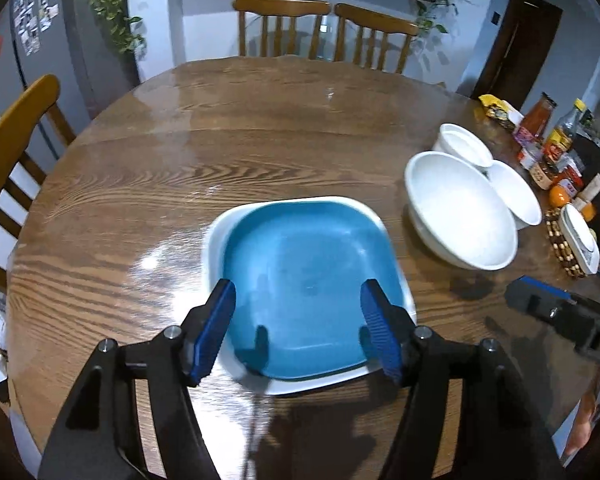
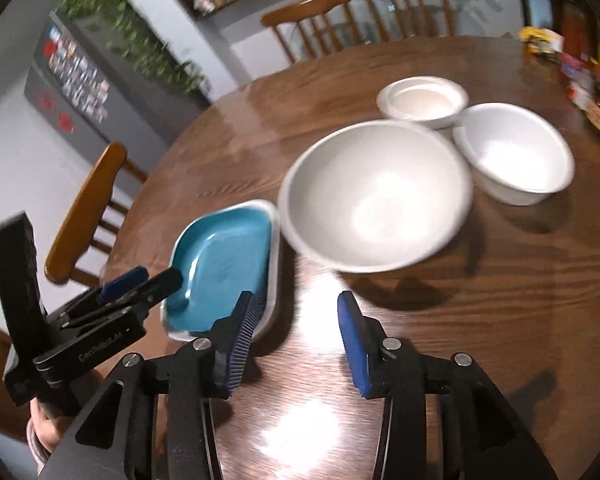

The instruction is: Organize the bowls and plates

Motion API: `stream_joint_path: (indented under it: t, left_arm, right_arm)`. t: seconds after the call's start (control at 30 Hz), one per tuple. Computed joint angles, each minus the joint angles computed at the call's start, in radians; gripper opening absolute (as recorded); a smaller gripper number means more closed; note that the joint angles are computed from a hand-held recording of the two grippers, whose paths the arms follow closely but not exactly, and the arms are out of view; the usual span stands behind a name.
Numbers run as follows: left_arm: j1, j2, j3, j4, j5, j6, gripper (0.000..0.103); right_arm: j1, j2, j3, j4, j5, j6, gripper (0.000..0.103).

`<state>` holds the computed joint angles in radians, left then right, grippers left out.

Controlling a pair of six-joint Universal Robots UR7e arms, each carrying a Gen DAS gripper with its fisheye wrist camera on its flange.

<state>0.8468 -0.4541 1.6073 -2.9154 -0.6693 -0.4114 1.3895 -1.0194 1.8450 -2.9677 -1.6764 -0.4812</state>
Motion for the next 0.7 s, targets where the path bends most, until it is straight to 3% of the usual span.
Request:
stream_joint_path:
  t: [0.03, 0.1, 0.33, 0.43, 0.57, 0.63, 0.7]
  left_arm:
    - [0.0, 0.008, -0.012, -0.001, -0.01, 0.004, 0.067]
    - [-0.001, 0.028, -0.041, 0.002, -0.027, 0.006, 0.08]
    - [0.004, 0.113, -0.201, 0.017, -0.093, 0.032, 0.08]
    - [0.01, 0.175, -0.324, 0.098, -0.075, 0.039, 0.08]
    - [0.027, 0.244, -0.473, 0.238, -0.053, 0.036, 0.077]
    - [0.041, 0.272, -0.542, 0.32, -0.063, 0.016, 0.069]
    - [0.051, 0.275, -0.558, 0.357, -0.073, 0.003, 0.055]
  right_arm:
    - [-0.007, -0.007, -0.001, -0.007, -0.002, 0.007, 0.043]
    - [-0.017, -0.013, -0.005, -0.032, -0.017, 0.017, 0.047]
    - [-0.044, 0.009, -0.059, -0.052, -0.026, 0.046, 0.049]
    - [-0.046, 0.036, -0.103, -0.03, -0.024, 0.054, 0.049]
    - [-0.054, 0.06, -0.16, 0.015, -0.009, 0.065, 0.049]
    - [-0.057, 0.073, -0.187, 0.037, -0.006, 0.068, 0.049]
    - [-0.059, 0.079, -0.201, 0.054, -0.005, 0.074, 0.049]
